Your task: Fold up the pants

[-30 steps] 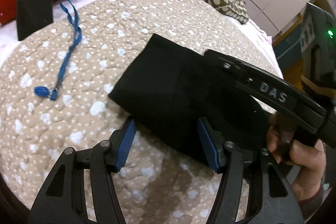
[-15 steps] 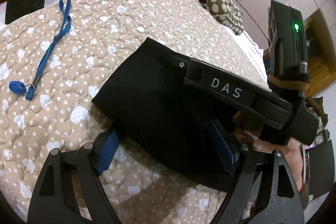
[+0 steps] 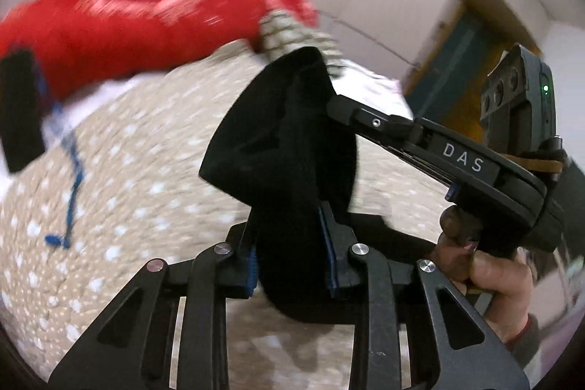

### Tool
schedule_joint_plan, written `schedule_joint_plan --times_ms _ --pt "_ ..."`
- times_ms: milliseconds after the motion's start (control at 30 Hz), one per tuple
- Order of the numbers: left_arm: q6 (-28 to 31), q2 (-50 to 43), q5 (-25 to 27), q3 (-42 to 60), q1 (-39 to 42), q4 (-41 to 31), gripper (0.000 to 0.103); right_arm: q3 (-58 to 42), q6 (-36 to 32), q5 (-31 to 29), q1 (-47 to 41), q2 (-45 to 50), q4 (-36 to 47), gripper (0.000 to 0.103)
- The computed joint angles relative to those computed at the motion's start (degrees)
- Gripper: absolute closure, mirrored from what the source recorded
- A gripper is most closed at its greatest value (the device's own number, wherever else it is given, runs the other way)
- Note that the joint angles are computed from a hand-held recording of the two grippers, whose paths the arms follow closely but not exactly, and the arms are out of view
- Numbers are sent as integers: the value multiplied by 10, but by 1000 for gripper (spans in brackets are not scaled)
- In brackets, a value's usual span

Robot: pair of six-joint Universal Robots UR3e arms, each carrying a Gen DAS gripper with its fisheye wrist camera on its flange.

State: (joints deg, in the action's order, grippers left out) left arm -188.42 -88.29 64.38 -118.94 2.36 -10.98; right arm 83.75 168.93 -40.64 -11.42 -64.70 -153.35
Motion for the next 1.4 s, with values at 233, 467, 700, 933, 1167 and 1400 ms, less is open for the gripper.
schedule_joint_plan --times_ms 233,467,700,933,1167,1400 --pt "36 -108 73 120 -188 -41 77 286 -47 79 -227 -221 -16 102" --pt "68 -262 184 262 -309 -101 75 415 -93 11 -386 -343 100 92" --pt "129 -128 72 155 -225 -109 42 422 -199 101 -475 -394 334 51" --pt "120 -89 83 110 -144 -110 42 422 -119 23 -361 -330 213 44" --pt "100 -80 87 96 -120 -109 42 450 -72 -5 -318 -328 62 90" --pt "83 -132 112 136 -154 -110 42 399 -56 -152 -278 -299 -7 89"
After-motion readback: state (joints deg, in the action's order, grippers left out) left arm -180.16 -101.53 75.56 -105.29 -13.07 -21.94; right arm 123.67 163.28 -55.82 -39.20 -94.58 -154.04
